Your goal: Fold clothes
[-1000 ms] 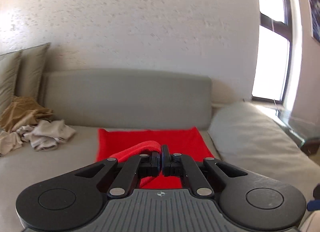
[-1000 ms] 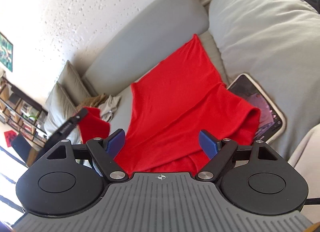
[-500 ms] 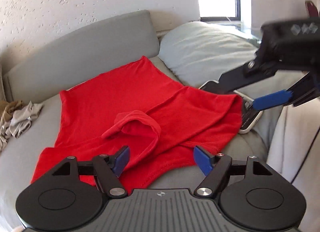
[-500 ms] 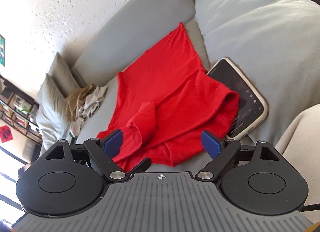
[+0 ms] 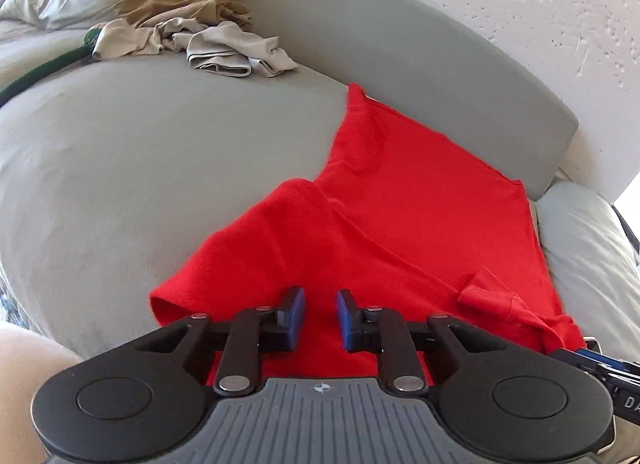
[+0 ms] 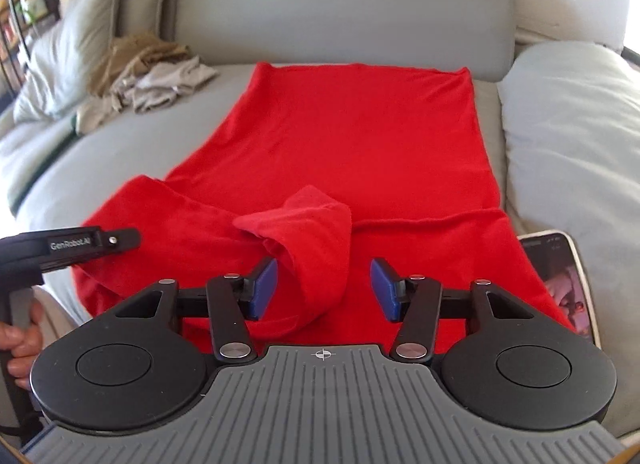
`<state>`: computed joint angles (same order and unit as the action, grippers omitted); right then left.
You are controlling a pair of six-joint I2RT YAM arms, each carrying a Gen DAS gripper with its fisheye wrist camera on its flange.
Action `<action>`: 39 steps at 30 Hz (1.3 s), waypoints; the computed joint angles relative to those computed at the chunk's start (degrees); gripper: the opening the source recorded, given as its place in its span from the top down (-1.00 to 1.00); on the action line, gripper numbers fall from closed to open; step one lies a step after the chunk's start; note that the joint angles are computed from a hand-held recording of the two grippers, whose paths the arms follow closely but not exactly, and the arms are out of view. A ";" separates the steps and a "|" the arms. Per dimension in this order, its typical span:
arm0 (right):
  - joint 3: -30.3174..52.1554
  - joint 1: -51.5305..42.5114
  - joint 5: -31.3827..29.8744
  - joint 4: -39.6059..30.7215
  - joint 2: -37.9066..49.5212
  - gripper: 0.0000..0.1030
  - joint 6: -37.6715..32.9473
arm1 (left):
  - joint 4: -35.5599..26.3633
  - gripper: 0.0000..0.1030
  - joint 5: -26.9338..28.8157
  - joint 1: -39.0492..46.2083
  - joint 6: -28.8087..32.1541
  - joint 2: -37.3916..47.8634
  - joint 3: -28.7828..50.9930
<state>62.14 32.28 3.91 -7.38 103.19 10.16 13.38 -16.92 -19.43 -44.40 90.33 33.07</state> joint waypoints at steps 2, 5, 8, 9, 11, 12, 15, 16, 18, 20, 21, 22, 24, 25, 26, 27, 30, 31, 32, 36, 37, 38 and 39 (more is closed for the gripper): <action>2.06 1.44 4.01 -1.42 2.17 0.33 -1.07 | 3.62 0.61 0.36 0.31 0.06 -0.37 -2.35; 4.77 3.35 9.21 -2.32 5.11 0.35 -2.78 | 4.66 0.58 0.22 0.22 1.18 -0.35 -2.89; 8.71 5.27 12.51 -2.76 8.95 0.35 -4.93 | 7.15 0.58 0.94 0.94 1.94 1.08 -3.25; 10.32 6.04 14.21 -2.94 10.55 0.35 -5.95 | 7.62 0.58 1.13 1.14 2.19 1.35 -3.29; 13.41 7.66 18.12 -2.82 13.80 0.35 -8.46 | 8.57 0.57 1.39 1.42 2.65 1.79 -3.55; 14.32 8.14 19.06 -2.39 14.75 0.35 -9.15 | 9.07 0.56 1.48 1.47 2.68 1.82 -3.90; 14.04 8.40 20.25 1.35 14.38 0.83 -7.85 | 9.78 0.52 2.02 1.84 2.50 1.79 -4.42; 13.42 8.24 20.46 2.92 13.69 0.97 -6.61 | 9.85 0.51 2.10 1.90 2.49 1.72 -4.55; 9.18 6.18 19.64 6.93 9.11 0.97 0.38 | 10.29 0.51 2.15 1.96 2.29 1.75 -4.81; 2.54 2.55 17.40 11.34 3.23 0.97 8.43 | 11.03 0.50 2.20 2.01 1.64 1.85 -5.18; -1.07 -0.05 14.34 13.11 0.81 0.97 13.16 | 11.40 0.50 2.14 2.00 1.20 1.91 -5.36; -4.04 -2.79 11.10 14.18 -1.10 0.97 17.67 | 11.66 0.50 1.95 1.92 0.83 1.99 -5.49; -6.66 -7.93 4.23 11.80 -0.87 0.97 24.61 | 11.71 0.50 1.17 1.45 0.39 2.09 -5.51; -8.27 -9.73 1.91 11.75 -0.29 0.96 26.73 | 11.61 0.50 0.69 1.14 0.29 2.07 -5.53; -10.27 -11.17 -0.65 13.04 0.14 0.95 28.25 | 11.46 0.50 0.18 0.81 0.26 2.01 -5.56; -12.32 -12.18 -2.83 14.87 0.40 0.95 29.35 | 11.31 0.50 -0.25 0.52 0.26 1.86 -5.64; -16.05 -11.65 -2.18 17.93 -1.48 0.90 26.83 | 11.37 0.50 -0.85 0.19 0.00 1.34 -6.18; -15.94 -11.20 -1.63 16.88 -2.02 0.84 25.97 | 11.71 0.50 -0.72 0.32 -0.37 1.24 -6.50; -15.85 -10.83 -1.02 15.75 -2.58 0.82 25.31 | 11.90 0.50 -0.48 0.52 -0.86 1.02 -6.79; -18.19 -13.12 -2.16 13.36 -6.19 0.47 25.76 | 11.22 0.59 0.92 1.95 -3.18 -1.15 -8.15; -18.87 -14.03 -3.29 12.74 -7.15 0.36 25.73 | 10.68 0.61 1.27 2.40 -3.88 -2.00 -8.53; -19.56 -14.94 -4.46 11.98 -8.22 0.32 25.77 | 10.12 0.64 1.34 2.65 -4.26 -2.85 -8.86; -20.35 -15.75 -5.78 10.65 -9.78 0.20 26.20 | 9.53 0.65 1.26 2.78 -4.44 -3.72 -9.14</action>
<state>41.79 16.53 -1.87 3.27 93.40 36.36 22.91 -15.66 -16.65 -48.84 86.61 23.93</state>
